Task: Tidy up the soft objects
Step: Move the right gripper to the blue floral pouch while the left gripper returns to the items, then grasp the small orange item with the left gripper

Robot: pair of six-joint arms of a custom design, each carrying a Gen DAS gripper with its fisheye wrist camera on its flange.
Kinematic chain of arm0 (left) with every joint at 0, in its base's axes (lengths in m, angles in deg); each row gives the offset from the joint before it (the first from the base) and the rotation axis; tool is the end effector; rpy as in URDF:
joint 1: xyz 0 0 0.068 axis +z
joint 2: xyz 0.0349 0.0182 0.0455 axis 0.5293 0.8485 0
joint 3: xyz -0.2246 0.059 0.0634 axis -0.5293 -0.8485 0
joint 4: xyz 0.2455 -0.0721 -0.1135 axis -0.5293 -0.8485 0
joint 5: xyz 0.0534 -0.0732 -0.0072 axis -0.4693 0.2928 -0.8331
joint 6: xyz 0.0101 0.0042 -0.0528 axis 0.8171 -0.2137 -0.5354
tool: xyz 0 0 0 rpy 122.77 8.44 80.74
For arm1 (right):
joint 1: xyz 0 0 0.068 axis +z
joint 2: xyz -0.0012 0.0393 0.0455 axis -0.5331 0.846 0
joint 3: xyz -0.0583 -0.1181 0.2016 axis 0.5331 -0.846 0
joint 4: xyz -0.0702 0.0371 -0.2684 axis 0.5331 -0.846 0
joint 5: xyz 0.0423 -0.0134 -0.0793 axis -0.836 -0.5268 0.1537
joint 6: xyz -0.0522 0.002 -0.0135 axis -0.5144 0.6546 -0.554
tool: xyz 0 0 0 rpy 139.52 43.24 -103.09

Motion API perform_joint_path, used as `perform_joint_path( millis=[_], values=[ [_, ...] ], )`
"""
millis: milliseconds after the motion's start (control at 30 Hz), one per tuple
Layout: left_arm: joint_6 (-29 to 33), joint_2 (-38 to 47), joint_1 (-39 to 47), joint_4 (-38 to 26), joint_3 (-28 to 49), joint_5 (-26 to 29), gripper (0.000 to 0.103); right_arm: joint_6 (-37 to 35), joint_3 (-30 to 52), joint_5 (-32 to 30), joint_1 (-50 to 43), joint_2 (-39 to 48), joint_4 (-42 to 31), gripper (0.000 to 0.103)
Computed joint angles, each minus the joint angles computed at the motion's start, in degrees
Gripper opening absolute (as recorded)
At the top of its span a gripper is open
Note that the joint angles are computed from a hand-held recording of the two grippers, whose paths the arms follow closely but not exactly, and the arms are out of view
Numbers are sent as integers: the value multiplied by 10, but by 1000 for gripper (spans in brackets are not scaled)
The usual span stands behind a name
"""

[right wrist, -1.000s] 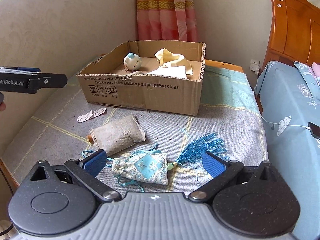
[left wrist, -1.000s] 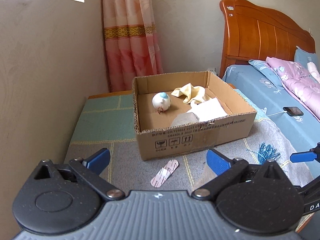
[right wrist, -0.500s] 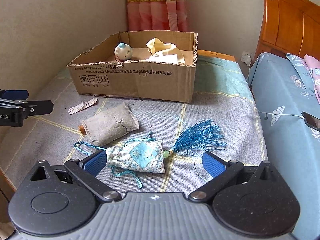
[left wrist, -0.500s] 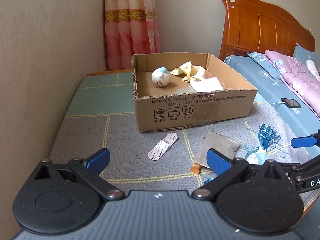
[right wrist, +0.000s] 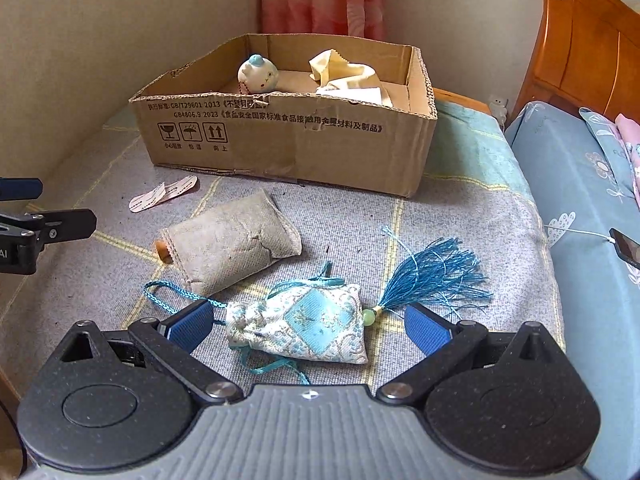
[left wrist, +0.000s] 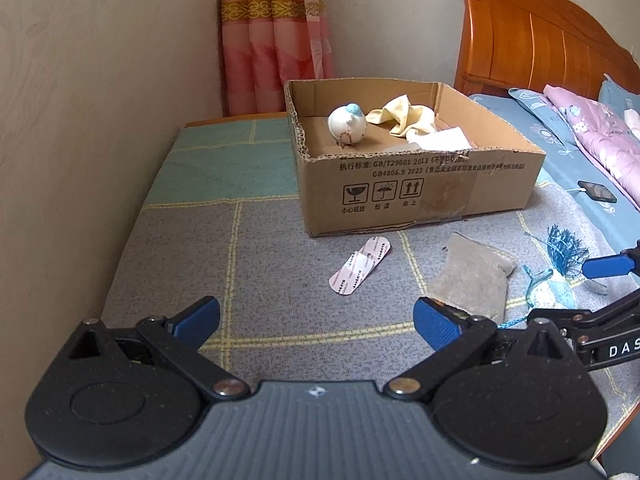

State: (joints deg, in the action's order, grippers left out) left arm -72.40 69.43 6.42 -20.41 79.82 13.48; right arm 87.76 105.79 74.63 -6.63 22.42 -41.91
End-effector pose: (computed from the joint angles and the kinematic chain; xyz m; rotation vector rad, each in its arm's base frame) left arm 0.3104 -0.1476 0.2006 0.4710 2.2939 -0.2166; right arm 0.2873 0.1249 0.1816 0.0367 2.4960 -0.0840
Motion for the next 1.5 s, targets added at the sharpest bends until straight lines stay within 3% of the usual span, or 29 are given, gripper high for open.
perform_joint_path(
  millis=[333, 567, 733, 1167, 1500],
  values=[
    [4, 3, 4, 2, 2, 12, 102, 5, 41, 7, -31, 46, 2, 103],
    [14, 11, -7, -5, 5, 11, 102, -51, -23, -66, -57, -34, 13, 103],
    [16, 21, -18, -12, 11, 7, 102, -87, -49, -83, -57, -54, 5, 103],
    [34, 68, -44, -13, 48, -7, 102, -97, -56, -64, -41, -23, 47, 103],
    [61, 104, -66, -7, 66, -26, 95, -105, -74, -68, -44, -34, 67, 103]
  ],
)
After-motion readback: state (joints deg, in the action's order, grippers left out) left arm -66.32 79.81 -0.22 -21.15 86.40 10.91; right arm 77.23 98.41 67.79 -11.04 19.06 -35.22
